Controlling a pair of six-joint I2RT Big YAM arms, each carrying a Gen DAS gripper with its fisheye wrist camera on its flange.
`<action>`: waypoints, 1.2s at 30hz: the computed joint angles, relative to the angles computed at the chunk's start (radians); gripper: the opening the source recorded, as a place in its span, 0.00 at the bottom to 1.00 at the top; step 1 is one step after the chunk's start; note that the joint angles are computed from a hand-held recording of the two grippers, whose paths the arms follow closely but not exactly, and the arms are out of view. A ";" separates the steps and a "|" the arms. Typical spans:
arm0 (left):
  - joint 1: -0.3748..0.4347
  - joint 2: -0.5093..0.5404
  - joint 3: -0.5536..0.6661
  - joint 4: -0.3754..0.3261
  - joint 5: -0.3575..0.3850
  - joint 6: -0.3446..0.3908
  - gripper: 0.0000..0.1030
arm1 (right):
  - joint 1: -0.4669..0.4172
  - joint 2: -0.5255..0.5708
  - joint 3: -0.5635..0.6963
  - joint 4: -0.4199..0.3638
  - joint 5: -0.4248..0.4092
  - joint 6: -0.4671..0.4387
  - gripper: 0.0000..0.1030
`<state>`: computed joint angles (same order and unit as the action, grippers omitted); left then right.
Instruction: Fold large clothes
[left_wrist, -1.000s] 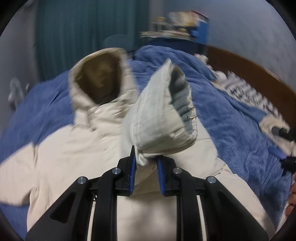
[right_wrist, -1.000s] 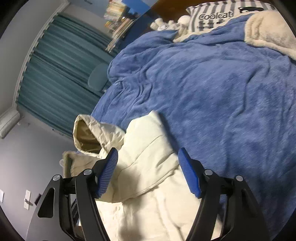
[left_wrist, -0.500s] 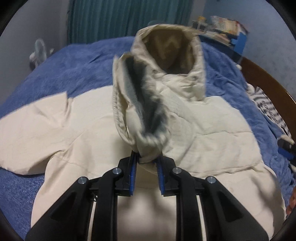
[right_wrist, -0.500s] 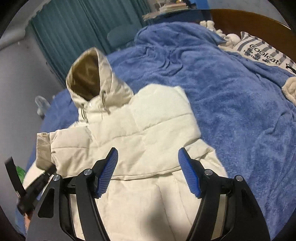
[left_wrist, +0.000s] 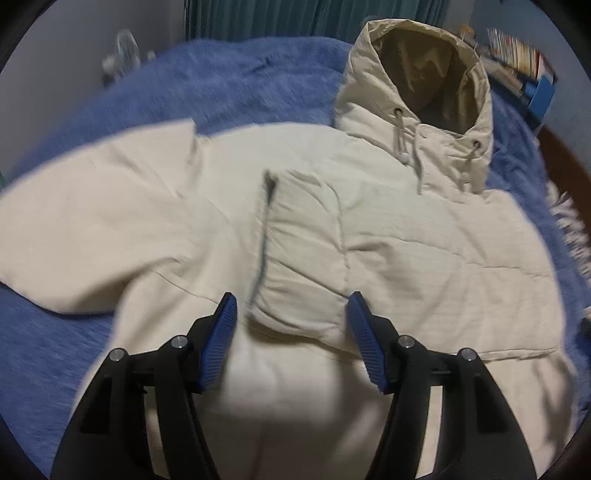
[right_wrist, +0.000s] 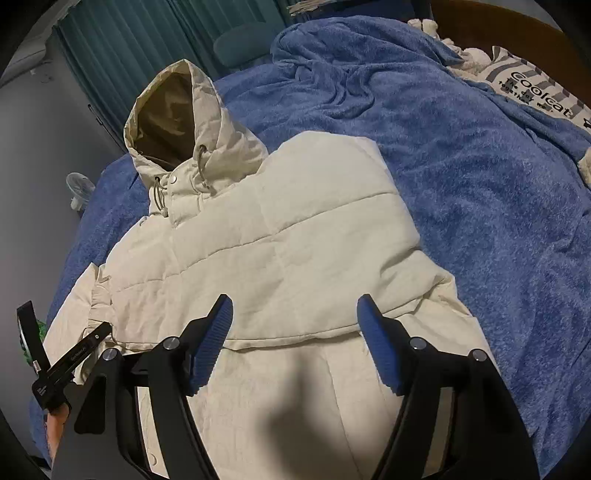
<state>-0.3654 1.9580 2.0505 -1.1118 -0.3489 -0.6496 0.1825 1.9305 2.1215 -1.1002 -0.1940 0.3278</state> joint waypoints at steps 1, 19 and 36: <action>-0.007 0.011 0.029 -0.035 -0.059 -0.003 0.69 | -0.001 0.002 0.003 0.000 -0.002 0.003 0.65; -0.028 0.056 0.018 0.034 0.054 0.111 0.92 | 0.023 0.094 0.085 -0.135 0.153 -0.044 0.94; -0.021 -0.174 -0.171 0.129 0.027 0.039 0.92 | 0.043 0.020 0.029 -0.054 0.158 -0.018 0.94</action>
